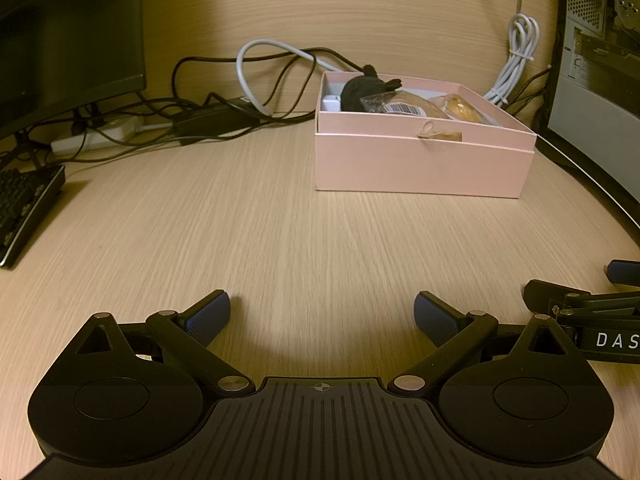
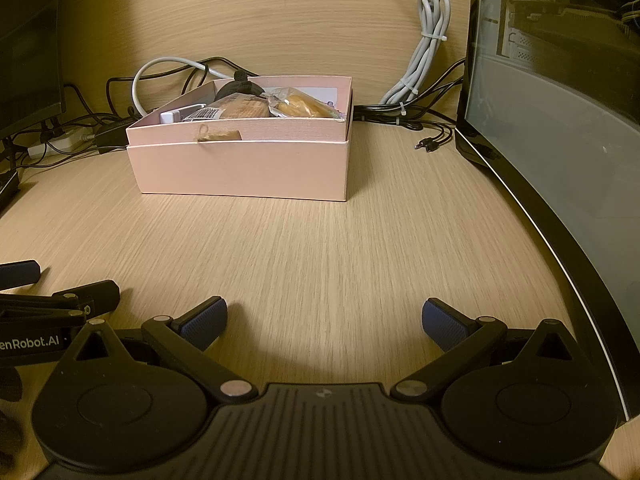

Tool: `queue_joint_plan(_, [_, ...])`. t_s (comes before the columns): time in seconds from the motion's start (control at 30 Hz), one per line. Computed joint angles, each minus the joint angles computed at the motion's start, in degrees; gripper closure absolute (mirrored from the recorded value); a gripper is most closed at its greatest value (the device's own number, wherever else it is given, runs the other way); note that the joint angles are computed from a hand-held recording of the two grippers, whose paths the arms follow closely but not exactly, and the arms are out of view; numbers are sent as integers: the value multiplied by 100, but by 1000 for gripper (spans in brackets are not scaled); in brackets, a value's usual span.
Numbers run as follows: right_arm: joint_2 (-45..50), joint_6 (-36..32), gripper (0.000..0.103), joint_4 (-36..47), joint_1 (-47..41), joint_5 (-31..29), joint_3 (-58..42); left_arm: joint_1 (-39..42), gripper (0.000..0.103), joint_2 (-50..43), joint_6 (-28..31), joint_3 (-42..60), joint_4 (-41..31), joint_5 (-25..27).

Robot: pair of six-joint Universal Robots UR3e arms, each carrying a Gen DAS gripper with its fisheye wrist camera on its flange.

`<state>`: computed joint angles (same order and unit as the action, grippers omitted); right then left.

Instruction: Organize objects

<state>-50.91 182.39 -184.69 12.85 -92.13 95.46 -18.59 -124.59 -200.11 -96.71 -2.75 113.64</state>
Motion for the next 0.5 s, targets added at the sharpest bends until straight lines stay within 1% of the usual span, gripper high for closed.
queue_joint_plan(0.5, [-4, 0, 0, -8, -1, 1, 12, 0, 2, 1, 1, 5, -6, 0])
